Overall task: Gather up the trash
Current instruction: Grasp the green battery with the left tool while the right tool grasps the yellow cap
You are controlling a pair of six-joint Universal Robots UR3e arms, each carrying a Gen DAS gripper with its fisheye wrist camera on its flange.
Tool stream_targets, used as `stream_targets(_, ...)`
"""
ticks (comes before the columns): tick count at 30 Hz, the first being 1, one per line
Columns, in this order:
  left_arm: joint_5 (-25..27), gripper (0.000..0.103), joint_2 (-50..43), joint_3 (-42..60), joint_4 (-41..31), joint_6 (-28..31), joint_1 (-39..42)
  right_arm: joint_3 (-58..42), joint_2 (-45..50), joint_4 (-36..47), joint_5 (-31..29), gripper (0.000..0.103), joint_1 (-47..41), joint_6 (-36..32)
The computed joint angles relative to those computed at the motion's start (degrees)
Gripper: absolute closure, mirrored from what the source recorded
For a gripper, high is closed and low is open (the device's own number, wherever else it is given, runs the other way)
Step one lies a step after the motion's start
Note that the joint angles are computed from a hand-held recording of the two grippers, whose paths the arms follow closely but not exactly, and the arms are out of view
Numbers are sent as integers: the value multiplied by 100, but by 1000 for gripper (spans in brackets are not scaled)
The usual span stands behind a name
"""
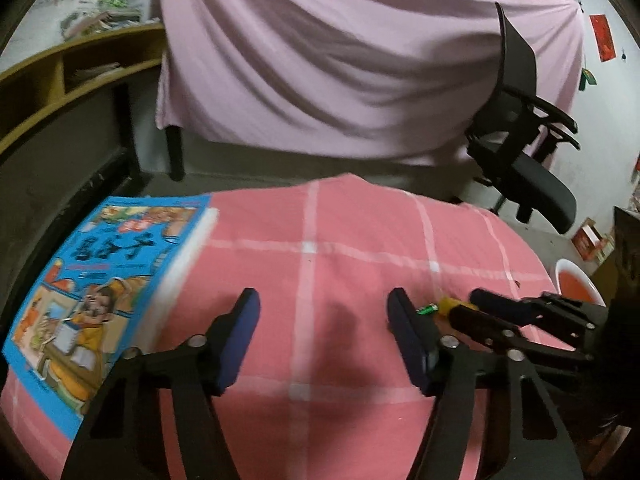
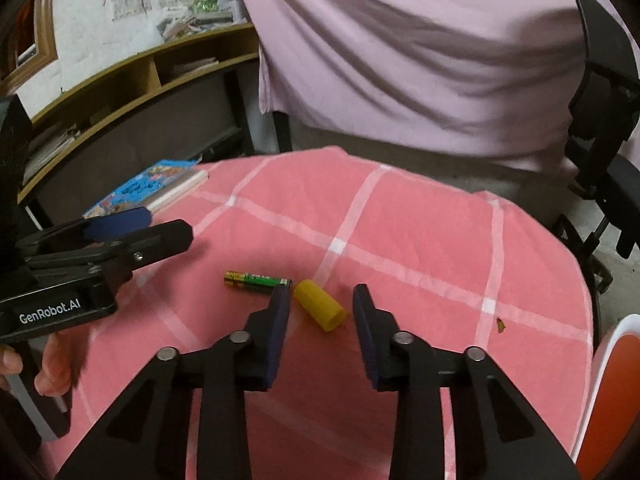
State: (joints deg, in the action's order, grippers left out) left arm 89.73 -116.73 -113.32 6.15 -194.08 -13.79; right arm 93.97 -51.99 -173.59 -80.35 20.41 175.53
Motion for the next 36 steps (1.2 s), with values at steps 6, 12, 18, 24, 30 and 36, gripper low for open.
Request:
stream_targets(6, -460, 54, -149, 370, -451, 288, 35, -43, -1, 99, -158, 86, 51, 6)
stream_targets(12, -840, 61, -339, 845, -943, 750, -34, 428, -258, -167, -49, 87, -340, 377)
stream_targets(18, -688, 72, -577, 1315, -1404, 1181, -284, 744, -390, -374, 340, 87, -690, 642)
stream_targets(24, -611, 88, -656, 1405, -1469, 1214, -342, 738, -398, -325, 345, 87, -687, 614)
stream_targets(30, -124, 96, -669, 1382, -1356, 1226, -670, 763, -398, -351, 355, 87, -701, 605)
stream_targets(36, -31, 96, -538, 947, -669, 751, -686, 1079, -468, -996, 201, 88, -630, 627)
